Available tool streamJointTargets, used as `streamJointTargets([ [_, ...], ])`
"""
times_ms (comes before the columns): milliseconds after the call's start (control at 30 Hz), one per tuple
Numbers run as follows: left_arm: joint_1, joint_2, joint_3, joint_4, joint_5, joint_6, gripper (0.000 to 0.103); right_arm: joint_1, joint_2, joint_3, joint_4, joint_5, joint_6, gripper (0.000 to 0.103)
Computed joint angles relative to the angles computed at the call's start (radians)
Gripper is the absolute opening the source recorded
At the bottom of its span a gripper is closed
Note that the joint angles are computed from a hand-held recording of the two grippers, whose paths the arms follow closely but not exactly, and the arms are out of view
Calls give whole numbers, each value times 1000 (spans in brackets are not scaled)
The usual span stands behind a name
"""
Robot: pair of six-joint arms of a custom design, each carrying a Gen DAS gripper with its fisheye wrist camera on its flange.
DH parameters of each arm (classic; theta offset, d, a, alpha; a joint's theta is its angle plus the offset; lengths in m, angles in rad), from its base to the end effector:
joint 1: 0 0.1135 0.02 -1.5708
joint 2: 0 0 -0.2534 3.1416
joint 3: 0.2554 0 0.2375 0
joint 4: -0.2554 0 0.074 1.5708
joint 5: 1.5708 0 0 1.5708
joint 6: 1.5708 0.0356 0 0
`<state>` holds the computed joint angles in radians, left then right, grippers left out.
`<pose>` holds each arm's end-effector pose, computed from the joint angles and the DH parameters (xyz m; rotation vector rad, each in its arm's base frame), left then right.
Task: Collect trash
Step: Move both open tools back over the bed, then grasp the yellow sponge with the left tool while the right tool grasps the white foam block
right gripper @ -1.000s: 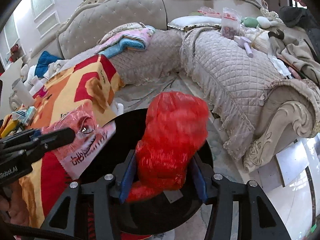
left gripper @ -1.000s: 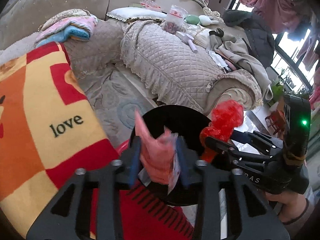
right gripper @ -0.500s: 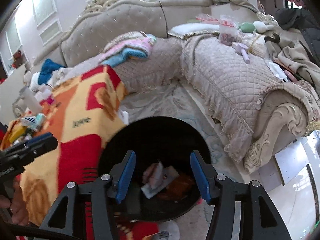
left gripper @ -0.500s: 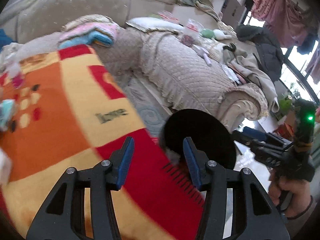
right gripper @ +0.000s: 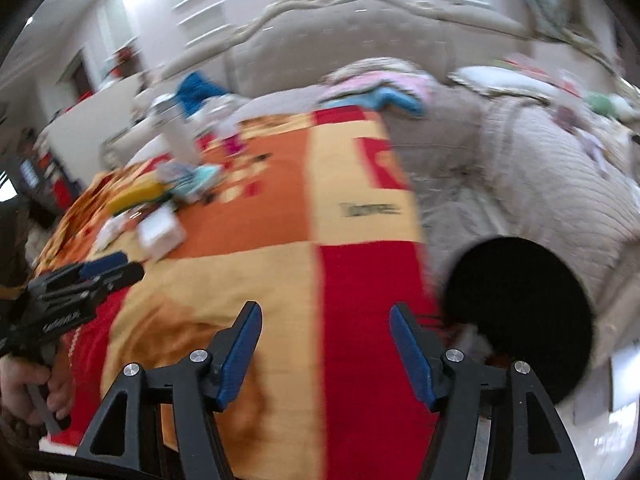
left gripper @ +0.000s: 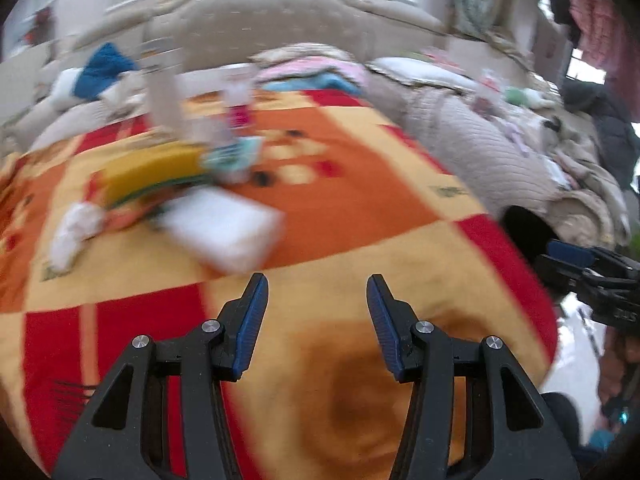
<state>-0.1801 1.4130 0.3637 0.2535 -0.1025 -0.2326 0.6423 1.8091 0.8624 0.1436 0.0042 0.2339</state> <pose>0.2203 -0.0364 0.1162 -0.1114 2.3600 -0.0789 0.2715 0.2029 0.1295 -0.4874 2.3637 0.4089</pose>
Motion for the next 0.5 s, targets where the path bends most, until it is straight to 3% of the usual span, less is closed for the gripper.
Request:
streamJointTargets([
  [133,298,2,-37,41,142,107,50,100,141,155,-23,-11,-20,68],
  [233,482,64,31,36,261,184,55,148,237,277,-59,-14,-34,68],
  [367,617,157,158,-9,430,224,58,191,312,372,-90,-8,-32,68],
  [500,677,195,242,-56,603,177,61,222,350,422,-112,-9,-39,68],
])
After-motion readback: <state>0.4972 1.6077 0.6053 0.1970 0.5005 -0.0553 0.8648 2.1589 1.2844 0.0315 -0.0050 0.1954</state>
